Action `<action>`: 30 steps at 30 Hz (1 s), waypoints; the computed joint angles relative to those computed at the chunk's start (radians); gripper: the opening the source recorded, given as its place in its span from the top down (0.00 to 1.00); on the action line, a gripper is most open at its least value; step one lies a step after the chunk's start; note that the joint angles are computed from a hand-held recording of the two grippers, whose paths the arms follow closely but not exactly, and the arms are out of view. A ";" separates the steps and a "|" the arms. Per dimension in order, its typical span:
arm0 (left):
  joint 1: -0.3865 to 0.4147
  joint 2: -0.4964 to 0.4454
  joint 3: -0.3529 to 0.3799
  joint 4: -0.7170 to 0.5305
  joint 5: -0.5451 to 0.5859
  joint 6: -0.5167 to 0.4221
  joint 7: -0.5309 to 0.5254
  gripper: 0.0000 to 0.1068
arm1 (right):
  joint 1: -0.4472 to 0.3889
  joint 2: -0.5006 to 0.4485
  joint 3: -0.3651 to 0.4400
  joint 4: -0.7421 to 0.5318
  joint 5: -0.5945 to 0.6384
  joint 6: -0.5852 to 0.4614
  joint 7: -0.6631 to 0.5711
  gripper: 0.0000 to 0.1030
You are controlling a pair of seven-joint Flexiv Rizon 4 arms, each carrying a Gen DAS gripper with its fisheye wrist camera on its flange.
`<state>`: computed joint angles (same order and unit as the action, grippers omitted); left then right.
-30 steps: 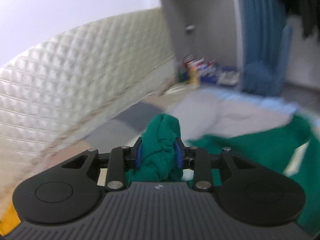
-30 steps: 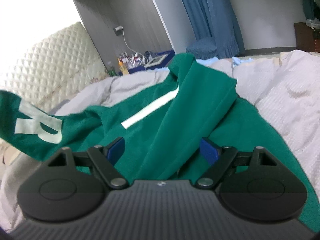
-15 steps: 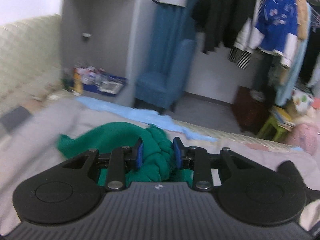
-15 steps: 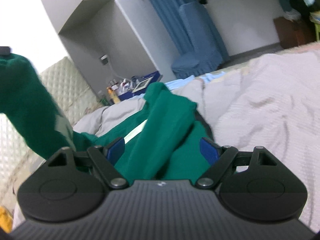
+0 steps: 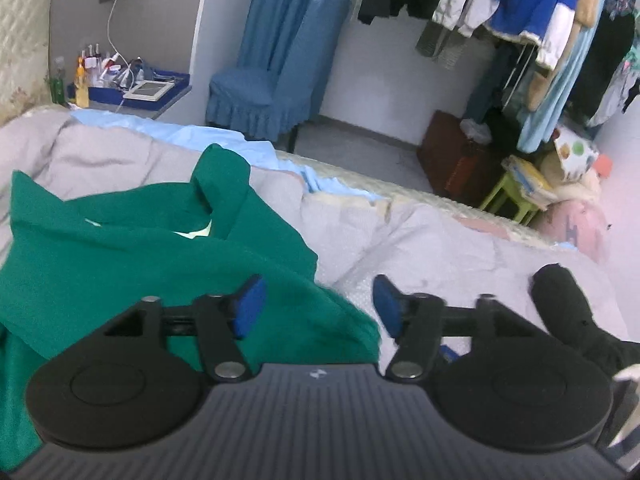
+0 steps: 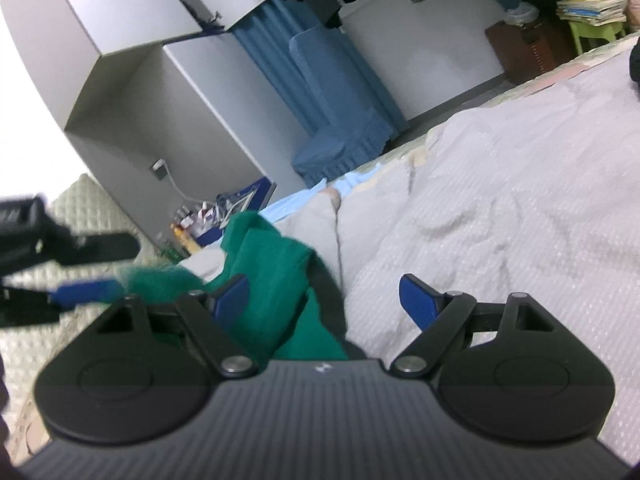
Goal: Fold large clothes
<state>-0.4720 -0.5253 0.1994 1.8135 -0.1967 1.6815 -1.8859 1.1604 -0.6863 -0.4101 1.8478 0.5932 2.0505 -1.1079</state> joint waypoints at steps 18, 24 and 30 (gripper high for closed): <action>0.083 -0.150 -0.021 0.383 -0.197 0.686 0.099 0.31 | -0.161 -0.031 0.262 -0.079 -0.344 0.026 -0.233 0.32; 0.215 -0.228 -0.089 0.344 -0.157 0.744 0.127 0.31 | -0.063 -0.126 0.123 -0.192 -0.390 -0.122 -0.260 0.50; 0.367 -0.294 -0.182 0.284 -0.098 0.723 0.154 0.31 | -0.031 -0.234 0.017 -0.286 -0.432 -0.222 -0.139 0.52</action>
<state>-0.1050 -0.8188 0.0178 2.0971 -0.2945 2.4048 -1.7323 1.1299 -0.9202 -0.3929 1.5618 0.1608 1.8281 -1.2468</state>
